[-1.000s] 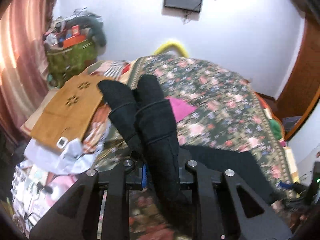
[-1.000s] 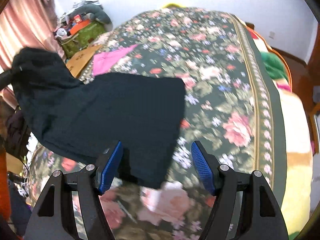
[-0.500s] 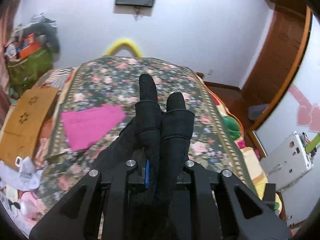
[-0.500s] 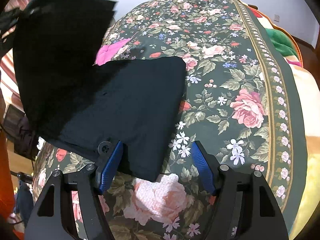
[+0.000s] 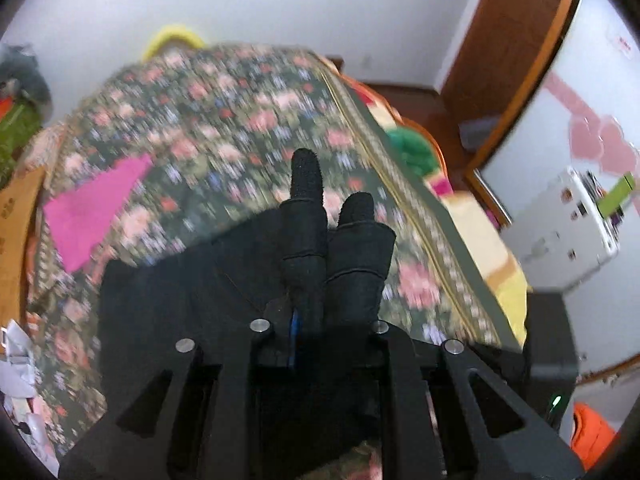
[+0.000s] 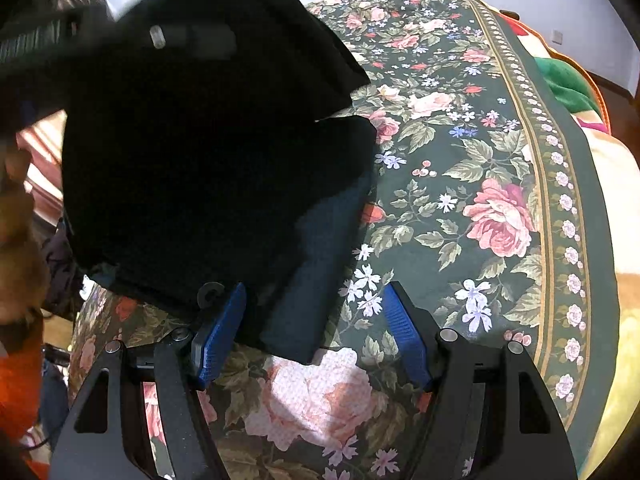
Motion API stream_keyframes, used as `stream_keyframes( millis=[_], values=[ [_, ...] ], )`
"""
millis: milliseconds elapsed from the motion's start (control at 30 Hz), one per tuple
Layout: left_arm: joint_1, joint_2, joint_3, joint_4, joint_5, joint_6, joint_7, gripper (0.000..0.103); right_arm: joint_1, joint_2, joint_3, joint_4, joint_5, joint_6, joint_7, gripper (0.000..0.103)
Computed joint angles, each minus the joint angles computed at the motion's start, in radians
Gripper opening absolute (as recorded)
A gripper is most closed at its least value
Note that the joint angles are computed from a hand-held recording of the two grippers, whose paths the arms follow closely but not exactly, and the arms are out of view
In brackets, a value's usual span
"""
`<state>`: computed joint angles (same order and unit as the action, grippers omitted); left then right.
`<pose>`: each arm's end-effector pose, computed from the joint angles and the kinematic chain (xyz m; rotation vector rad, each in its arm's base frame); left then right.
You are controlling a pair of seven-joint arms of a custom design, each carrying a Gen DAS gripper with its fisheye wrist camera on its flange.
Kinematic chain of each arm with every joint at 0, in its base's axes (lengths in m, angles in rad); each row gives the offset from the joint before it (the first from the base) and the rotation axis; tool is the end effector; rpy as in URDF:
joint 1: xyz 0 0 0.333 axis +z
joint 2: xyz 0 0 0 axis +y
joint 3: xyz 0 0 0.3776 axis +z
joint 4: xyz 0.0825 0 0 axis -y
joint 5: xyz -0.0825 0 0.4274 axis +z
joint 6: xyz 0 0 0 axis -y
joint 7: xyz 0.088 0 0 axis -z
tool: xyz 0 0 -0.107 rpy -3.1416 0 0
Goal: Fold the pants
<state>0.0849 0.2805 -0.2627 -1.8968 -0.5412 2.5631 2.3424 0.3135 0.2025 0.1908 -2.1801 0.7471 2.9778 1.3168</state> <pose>0.6943 -0.1023 0.4350 -1.4505 2.5146 -0.8496 0.5763 0.2593 0.3814 -1.7903 1.7228 -0.0604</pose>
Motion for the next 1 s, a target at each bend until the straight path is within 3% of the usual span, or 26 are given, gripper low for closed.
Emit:
stream_keyframes(
  millis=[100, 200, 267, 367, 633, 733, 800, 1000],
  values=[
    [-0.009, 0.006, 0.012, -0.004, 0.040, -0.048, -0.034, 0.018, 0.005, 0.000, -0.004, -0.002, -0.009, 0.004, 0.011, 0.067],
    [-0.010, 0.000, 0.018, -0.014, 0.070, -0.080, -0.042, 0.029, 0.005, -0.006, -0.002, -0.009, -0.006, 0.009, 0.018, 0.067],
    [-0.005, -0.012, 0.016, -0.020, 0.066, -0.105, -0.027, 0.042, 0.004, -0.014, 0.000, -0.016, -0.001, 0.006, 0.016, 0.067],
    [0.012, -0.048, 0.012, -0.044, 0.002, -0.122, 0.039, 0.049, 0.019, -0.028, -0.015, -0.027, -0.035, -0.001, 0.046, 0.067],
    [0.004, -0.114, 0.052, -0.068, -0.161, 0.018, 0.178, 0.076, 0.053, -0.048, -0.054, -0.057, -0.180, 0.020, 0.166, 0.067],
    [-0.005, -0.082, 0.070, -0.041, -0.107, 0.122, 0.142, 0.082, 0.058, -0.059, -0.062, -0.072, -0.220, 0.038, 0.204, 0.067],
    [-0.009, -0.039, 0.090, 0.002, -0.004, 0.157, 0.058, 0.083, 0.056, -0.068, -0.064, -0.082, -0.235, 0.047, 0.222, 0.067],
    [-0.012, 0.121, 0.146, 0.176, 0.236, 0.143, -0.160, 0.085, 0.041, -0.102, -0.059, -0.111, -0.229, 0.076, 0.249, 0.068]
  ],
)
